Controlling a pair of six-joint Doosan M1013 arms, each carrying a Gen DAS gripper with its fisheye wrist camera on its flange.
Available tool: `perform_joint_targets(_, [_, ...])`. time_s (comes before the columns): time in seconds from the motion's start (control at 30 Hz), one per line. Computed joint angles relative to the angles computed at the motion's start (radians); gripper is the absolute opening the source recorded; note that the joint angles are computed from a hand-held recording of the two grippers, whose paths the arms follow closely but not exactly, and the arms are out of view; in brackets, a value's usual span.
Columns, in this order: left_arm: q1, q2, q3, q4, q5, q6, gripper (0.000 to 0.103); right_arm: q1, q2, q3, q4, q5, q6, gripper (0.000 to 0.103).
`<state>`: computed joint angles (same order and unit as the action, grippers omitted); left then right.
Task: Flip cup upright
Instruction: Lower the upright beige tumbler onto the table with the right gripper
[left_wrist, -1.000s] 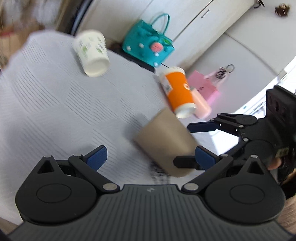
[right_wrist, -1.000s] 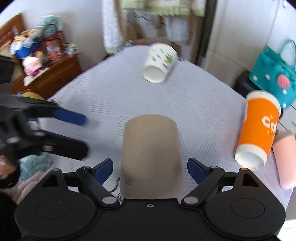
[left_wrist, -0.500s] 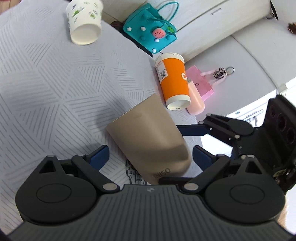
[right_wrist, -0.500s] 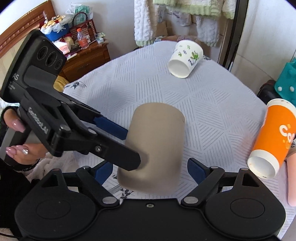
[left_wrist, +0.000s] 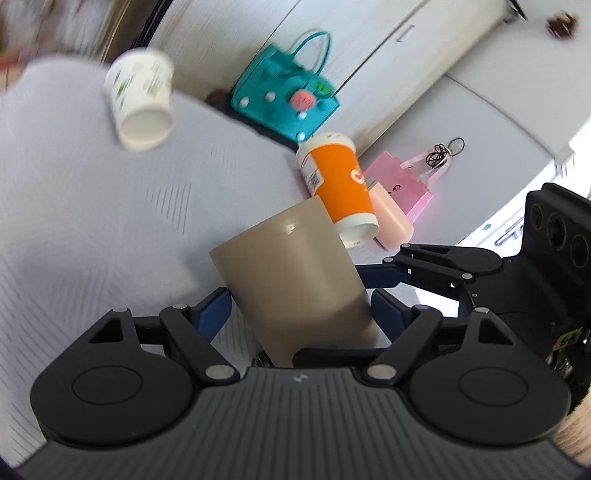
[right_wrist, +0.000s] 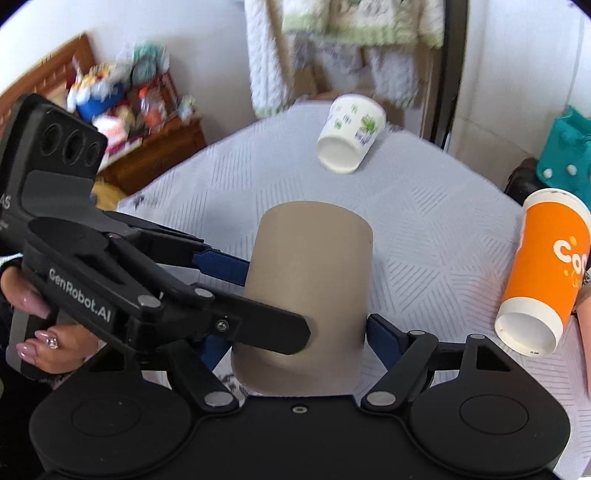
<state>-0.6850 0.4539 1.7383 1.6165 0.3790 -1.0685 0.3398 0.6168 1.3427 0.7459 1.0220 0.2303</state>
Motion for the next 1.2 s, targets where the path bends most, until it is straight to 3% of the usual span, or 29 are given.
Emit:
perform_joint_targets(0.13, [-0.007,0.003,-0.037,-0.131,0.070,0.267,0.079,-0.019,-0.009,0.056,0.164,-0.060,-0.082,0.082])
perform_joint_targets(0.37, [0.017,0.019,-0.082,-0.173,0.080,0.507,0.076,-0.034,-0.005,0.105,0.408,-0.150,-0.236,0.082])
perform_joint_targets(0.5, [0.022,0.034,-0.119,-0.246,0.112,0.682,0.073,-0.018,-0.008,0.146,0.563,-0.257,-0.417,0.082])
perform_joint_targets(0.7, [0.012,0.051,-0.129,-0.129,0.187,0.660,0.072,-0.006,0.001,0.171,0.795,-0.323,-0.686,0.082])
perform_joint_targets(0.83, [0.012,0.058,-0.121,-0.060,0.204,0.626,0.069,-0.001,0.007,0.177,0.872,-0.342,-0.755,0.082])
perform_joint_targets(1.2, [0.011,0.068,-0.108,-0.011,0.162,0.620,0.063,0.005,0.020,0.175,0.825,-0.406,-0.708,0.082])
